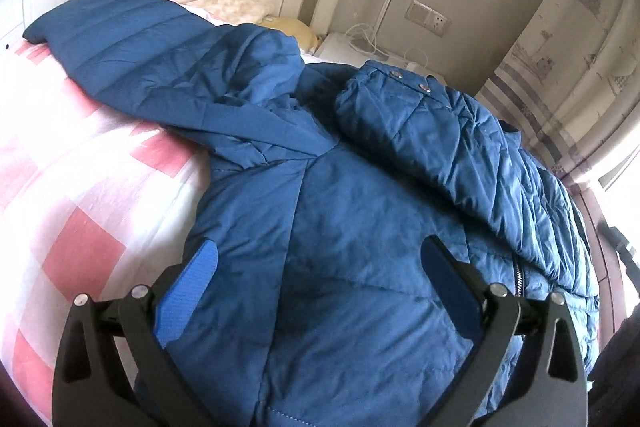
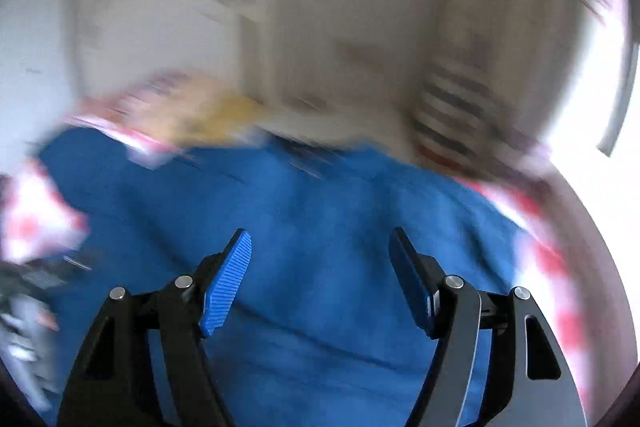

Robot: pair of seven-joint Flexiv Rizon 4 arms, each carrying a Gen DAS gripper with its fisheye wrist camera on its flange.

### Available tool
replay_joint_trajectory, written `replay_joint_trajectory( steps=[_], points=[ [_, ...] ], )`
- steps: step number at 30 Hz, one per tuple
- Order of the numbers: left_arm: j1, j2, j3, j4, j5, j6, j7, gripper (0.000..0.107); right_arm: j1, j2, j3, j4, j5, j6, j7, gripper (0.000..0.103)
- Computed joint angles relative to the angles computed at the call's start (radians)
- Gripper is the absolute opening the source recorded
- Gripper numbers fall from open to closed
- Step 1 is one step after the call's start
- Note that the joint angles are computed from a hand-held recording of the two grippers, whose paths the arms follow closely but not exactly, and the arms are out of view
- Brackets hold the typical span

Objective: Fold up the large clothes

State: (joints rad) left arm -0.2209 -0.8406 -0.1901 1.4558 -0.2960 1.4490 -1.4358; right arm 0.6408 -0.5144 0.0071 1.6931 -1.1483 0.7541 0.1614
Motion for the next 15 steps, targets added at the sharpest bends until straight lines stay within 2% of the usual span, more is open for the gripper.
replay_joint_trajectory(
  steps=[3, 5, 7, 8, 9, 11, 13, 15],
  points=[
    [0.000, -0.003, 0.002, -0.008, 0.000, -0.007, -0.001, 0.101, -0.006, 0.044, 0.036, 0.076, 0.055, -0.066, -0.095, 0.071],
    [-0.004, -0.005, 0.007, -0.012, 0.002, -0.012, -0.003, 0.101, -0.001, 0.030, 0.051, 0.073, 0.082, -0.097, -0.164, 0.076],
    [-0.008, -0.004, 0.014, -0.012, 0.005, -0.014, -0.006, 0.101, 0.023, -0.009, 0.048, 0.037, 0.113, -0.201, -0.266, 0.080],
    [-0.012, -0.004, 0.020, -0.014, 0.008, -0.018, -0.008, 0.101, 0.039, -0.028, 0.041, 0.016, 0.117, -0.245, -0.281, 0.080],
    [-0.020, -0.004, 0.032, -0.019, 0.012, -0.028, -0.012, 0.101, 0.038, -0.033, 0.031, 0.020, 0.104, -0.242, -0.265, 0.080],
    [-0.028, -0.003, 0.044, -0.028, 0.023, -0.051, -0.011, 0.101, 0.031, -0.023, 0.016, 0.041, 0.091, -0.237, -0.182, 0.080],
    [-0.041, 0.001, 0.066, -0.040, 0.036, -0.090, -0.013, 0.101, 0.022, -0.011, 0.010, 0.062, 0.070, -0.226, -0.108, 0.069],
    [-0.045, 0.005, 0.077, -0.057, 0.046, -0.146, -0.010, 0.101, 0.009, -0.002, 0.017, 0.082, 0.068, -0.217, -0.072, 0.050]
  ],
)
